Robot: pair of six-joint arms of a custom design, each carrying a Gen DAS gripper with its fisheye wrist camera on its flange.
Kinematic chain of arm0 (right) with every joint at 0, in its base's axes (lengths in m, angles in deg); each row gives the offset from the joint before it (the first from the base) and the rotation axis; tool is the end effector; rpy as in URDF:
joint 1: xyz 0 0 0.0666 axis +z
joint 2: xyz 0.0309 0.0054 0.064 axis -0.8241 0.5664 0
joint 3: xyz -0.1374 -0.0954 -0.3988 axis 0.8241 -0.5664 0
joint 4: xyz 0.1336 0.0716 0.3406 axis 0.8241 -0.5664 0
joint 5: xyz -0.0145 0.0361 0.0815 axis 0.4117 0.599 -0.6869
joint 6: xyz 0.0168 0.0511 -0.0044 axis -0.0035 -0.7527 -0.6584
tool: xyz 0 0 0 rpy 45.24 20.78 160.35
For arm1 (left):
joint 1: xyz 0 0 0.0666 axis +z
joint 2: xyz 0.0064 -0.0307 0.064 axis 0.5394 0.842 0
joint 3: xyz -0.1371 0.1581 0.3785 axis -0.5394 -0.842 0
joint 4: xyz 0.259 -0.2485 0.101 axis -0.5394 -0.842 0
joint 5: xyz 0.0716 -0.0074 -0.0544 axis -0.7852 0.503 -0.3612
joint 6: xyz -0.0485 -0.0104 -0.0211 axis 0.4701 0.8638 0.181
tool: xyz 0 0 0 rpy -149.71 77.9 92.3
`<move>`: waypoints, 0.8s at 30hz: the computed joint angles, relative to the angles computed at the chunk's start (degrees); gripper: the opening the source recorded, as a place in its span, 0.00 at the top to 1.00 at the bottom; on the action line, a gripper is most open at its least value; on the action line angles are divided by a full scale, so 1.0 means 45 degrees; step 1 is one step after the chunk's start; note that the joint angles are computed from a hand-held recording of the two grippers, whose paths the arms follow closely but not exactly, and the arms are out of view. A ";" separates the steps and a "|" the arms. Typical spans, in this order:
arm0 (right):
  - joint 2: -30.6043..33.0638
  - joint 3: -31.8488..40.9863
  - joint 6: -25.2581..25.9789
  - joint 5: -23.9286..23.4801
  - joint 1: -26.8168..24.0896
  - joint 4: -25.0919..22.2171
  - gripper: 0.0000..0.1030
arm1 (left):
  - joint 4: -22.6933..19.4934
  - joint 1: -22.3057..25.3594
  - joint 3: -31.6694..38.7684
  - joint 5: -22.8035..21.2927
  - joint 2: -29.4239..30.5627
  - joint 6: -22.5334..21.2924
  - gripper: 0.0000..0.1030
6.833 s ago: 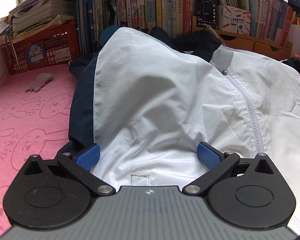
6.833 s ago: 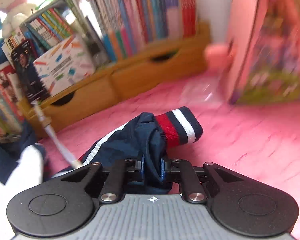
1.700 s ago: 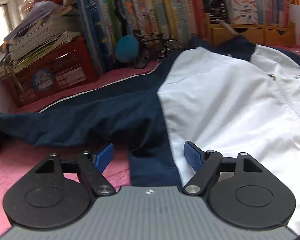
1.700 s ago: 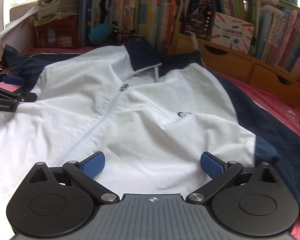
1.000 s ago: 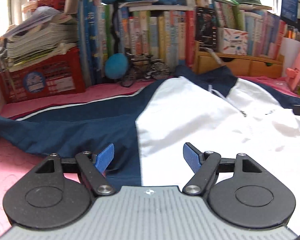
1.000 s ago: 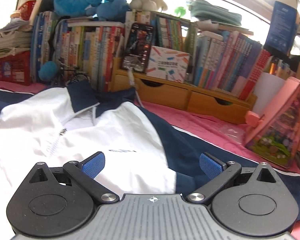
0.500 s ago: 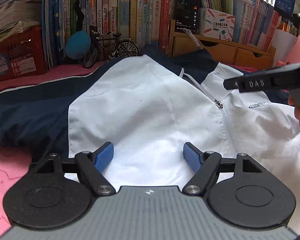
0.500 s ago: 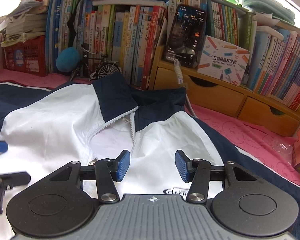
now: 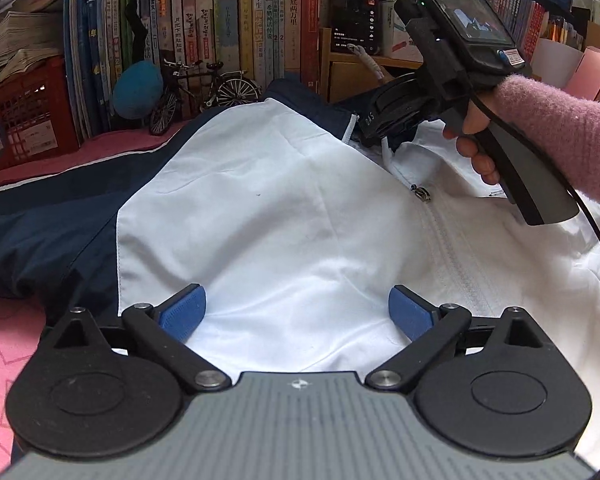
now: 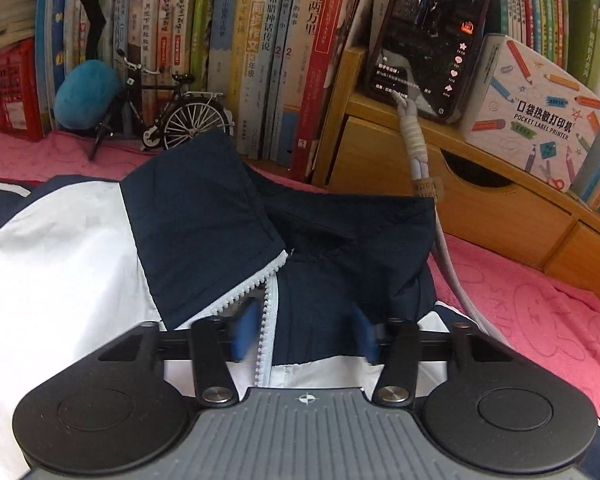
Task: Fold clothes
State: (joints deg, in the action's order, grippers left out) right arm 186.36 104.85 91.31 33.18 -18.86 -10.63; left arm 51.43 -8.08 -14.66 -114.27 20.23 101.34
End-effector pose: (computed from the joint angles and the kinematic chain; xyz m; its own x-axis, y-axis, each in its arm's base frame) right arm 0.5286 0.3864 0.3486 -0.5229 -0.5028 -0.6883 -0.5619 0.8105 -0.1652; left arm 0.2966 -0.2286 0.3551 -0.6309 -0.1341 -0.7642 -0.1740 0.9843 -0.0290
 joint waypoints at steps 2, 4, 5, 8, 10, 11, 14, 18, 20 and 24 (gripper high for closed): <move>0.0120 0.0294 -0.0272 -0.0042 -0.0111 -0.0176 0.87 | -0.0053 -0.0014 0.0039 -0.0009 0.0043 -0.0031 0.02; 0.0070 0.0172 -0.0407 0.0417 -0.0160 0.0712 0.93 | -0.0059 -0.0024 0.0038 -0.0006 0.0045 -0.0044 0.02; -0.0068 -0.0054 -0.0672 0.0429 -0.0228 0.1466 0.94 | -0.0042 -0.0017 0.0027 0.0015 0.0030 -0.0043 0.02; -0.0464 -0.0717 -0.1676 0.0215 -0.0478 0.3691 0.94 | -0.0050 -0.0001 0.0046 0.0059 0.0036 -0.0084 0.01; -0.0654 -0.0852 -0.2650 -0.0831 -0.0787 0.4137 0.91 | -0.0062 0.0003 0.0059 0.0094 0.0040 -0.0115 0.00; -0.0688 -0.0726 -0.3161 -0.1702 -0.0994 0.3851 0.90 | -0.0059 0.0006 0.0062 0.0103 0.0043 -0.0120 0.00; -0.0676 -0.0523 -0.4190 -0.4815 -0.1472 0.2485 0.86 | -0.0052 0.0013 0.0065 0.0125 0.0040 -0.0129 0.00; -0.0671 -0.0830 -0.4173 -0.6945 -0.1487 0.1347 0.84 | -0.0059 0.0011 0.0075 0.0121 0.0055 -0.0125 0.00; -0.0669 -0.0987 -0.3609 -0.6694 -0.1248 0.0914 0.84 | -0.0063 0.0001 0.0086 0.0114 0.0070 -0.0108 0.00; -0.0558 -0.1245 -0.3216 -0.6323 -0.0901 0.1076 0.73 | -0.0074 -0.0043 0.0102 0.0092 0.0100 -0.0066 0.00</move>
